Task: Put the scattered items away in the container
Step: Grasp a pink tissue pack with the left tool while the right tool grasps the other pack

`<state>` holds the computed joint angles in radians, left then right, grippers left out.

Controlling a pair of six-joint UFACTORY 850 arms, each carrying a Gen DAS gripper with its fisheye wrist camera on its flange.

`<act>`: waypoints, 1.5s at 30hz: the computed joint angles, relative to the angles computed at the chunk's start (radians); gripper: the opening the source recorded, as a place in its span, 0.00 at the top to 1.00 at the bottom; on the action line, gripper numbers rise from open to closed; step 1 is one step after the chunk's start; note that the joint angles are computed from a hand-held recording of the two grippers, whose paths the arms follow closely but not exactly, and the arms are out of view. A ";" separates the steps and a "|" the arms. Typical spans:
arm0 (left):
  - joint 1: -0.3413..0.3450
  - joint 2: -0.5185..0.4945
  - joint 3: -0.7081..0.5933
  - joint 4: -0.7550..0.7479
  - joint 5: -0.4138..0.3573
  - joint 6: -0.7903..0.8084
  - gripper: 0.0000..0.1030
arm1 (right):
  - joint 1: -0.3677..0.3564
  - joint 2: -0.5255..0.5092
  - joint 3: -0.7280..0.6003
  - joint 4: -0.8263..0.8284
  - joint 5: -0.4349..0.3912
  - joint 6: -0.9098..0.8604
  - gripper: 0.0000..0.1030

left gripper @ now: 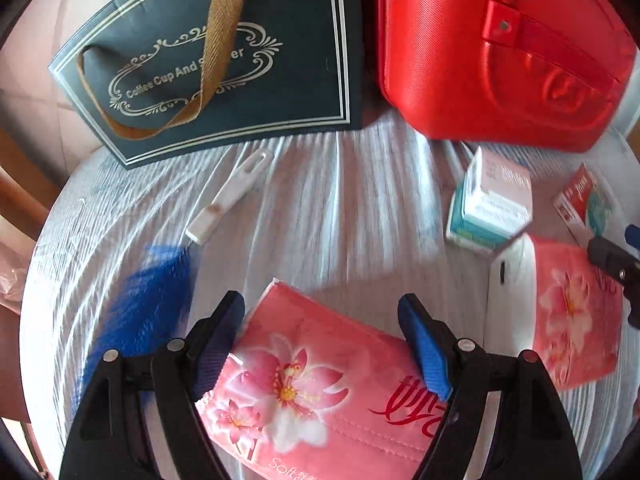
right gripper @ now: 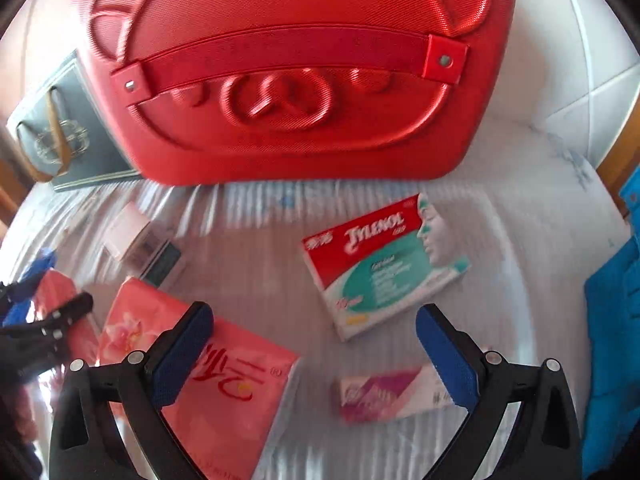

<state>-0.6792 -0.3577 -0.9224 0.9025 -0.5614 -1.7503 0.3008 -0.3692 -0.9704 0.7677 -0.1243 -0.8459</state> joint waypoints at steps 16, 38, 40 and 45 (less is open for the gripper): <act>-0.337 0.311 0.276 0.058 -0.134 -0.467 0.24 | 0.007 0.227 0.283 0.306 -0.111 -0.322 0.07; -0.115 0.244 0.236 -0.041 -0.082 -0.358 0.22 | 0.104 0.173 0.203 0.568 -0.138 -0.703 0.00; -0.094 0.179 0.188 -0.112 -0.111 -0.300 0.18 | 0.117 0.146 0.187 0.510 -0.080 -0.648 0.00; -0.050 0.113 0.152 -0.170 -0.134 -0.217 0.04 | 0.129 0.062 0.134 0.338 -0.057 -0.479 0.00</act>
